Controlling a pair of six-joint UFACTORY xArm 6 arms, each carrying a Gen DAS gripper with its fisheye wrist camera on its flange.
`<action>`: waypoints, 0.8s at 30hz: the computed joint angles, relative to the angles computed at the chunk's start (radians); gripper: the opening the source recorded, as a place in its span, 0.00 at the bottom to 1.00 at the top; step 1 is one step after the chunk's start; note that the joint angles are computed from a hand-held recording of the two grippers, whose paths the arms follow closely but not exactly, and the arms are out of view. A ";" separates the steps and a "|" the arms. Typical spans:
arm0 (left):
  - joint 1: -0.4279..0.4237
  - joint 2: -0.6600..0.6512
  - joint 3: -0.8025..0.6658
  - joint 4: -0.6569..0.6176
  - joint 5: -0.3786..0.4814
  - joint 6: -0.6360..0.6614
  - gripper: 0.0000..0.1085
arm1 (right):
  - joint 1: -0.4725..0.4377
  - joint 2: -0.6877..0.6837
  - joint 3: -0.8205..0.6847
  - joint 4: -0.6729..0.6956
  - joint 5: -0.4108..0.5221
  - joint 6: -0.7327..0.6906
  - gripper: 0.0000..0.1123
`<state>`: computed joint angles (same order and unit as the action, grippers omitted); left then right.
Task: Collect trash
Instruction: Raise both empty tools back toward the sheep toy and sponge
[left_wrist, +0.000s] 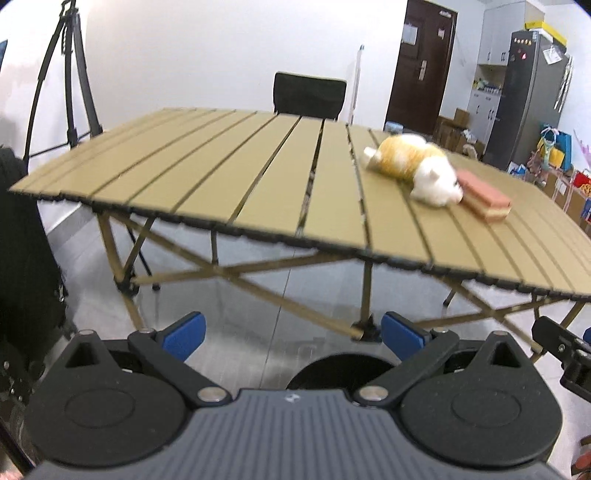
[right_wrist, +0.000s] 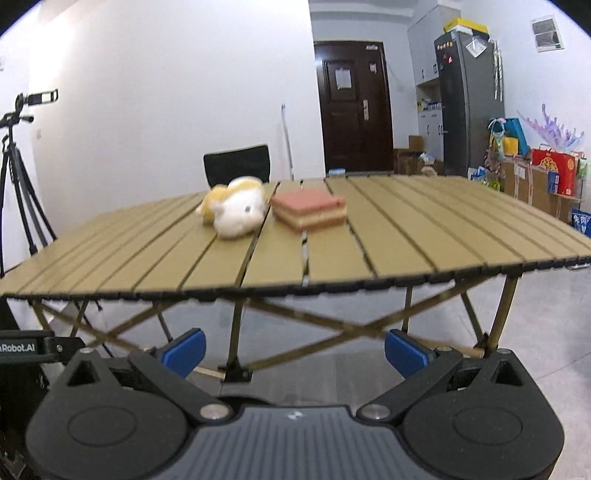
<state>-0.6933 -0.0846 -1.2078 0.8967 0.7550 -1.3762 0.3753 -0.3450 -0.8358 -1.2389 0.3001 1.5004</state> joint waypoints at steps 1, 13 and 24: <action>0.000 0.017 -0.026 0.002 0.003 0.003 0.95 | -0.006 0.002 -0.007 -0.013 -0.004 0.009 0.92; 0.011 0.194 -0.264 0.009 -0.003 0.045 0.95 | -0.135 0.090 -0.125 -0.149 -0.121 0.103 0.92; 0.042 0.417 -0.547 -0.061 -0.033 0.144 0.95 | -0.213 0.220 -0.277 -0.292 -0.171 0.192 0.92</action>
